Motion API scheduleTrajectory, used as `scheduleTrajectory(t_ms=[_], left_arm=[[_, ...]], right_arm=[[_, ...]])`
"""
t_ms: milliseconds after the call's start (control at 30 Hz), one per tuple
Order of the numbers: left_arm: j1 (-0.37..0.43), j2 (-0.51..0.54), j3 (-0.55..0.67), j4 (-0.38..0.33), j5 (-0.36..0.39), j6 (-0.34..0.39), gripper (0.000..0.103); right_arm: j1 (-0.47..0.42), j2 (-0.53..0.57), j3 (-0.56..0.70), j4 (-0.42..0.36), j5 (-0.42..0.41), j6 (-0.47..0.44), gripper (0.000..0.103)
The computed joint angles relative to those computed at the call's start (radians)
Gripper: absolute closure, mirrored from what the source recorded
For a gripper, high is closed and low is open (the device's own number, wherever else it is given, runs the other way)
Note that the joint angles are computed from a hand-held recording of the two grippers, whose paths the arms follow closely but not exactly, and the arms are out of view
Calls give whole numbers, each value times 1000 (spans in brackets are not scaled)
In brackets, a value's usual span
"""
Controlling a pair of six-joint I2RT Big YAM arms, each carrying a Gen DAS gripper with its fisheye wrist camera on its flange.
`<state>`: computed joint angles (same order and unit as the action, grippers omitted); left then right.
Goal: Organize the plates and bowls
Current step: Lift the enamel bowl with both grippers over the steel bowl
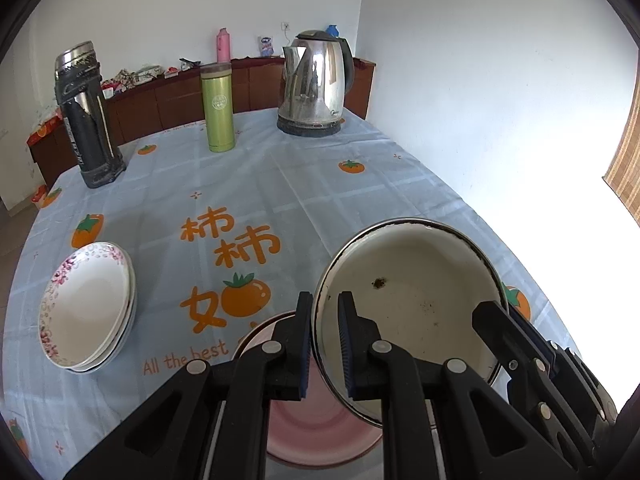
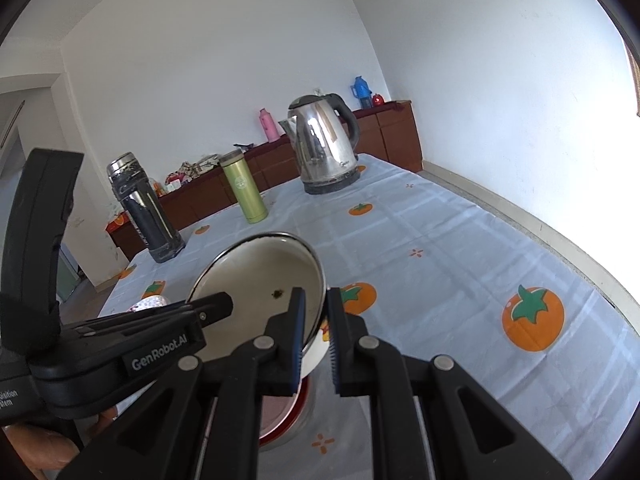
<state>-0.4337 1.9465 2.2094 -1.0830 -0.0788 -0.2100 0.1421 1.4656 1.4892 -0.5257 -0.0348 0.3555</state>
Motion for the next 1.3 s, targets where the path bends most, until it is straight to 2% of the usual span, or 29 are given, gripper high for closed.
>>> scheduleTrajectory(t_ms=[333,800,1300], left_arm=[[-2,-91,-139,71,-7,-2,89],[11,-173,-258,126,-16,-8,89],[28,-175,-296,118,-25,-21,89]], right_arm=[[25,-49,-45,5,26,-5,92],[64,-81,-73,7,46,-16,92],[83,-59,-76,-6,28,-4,92]])
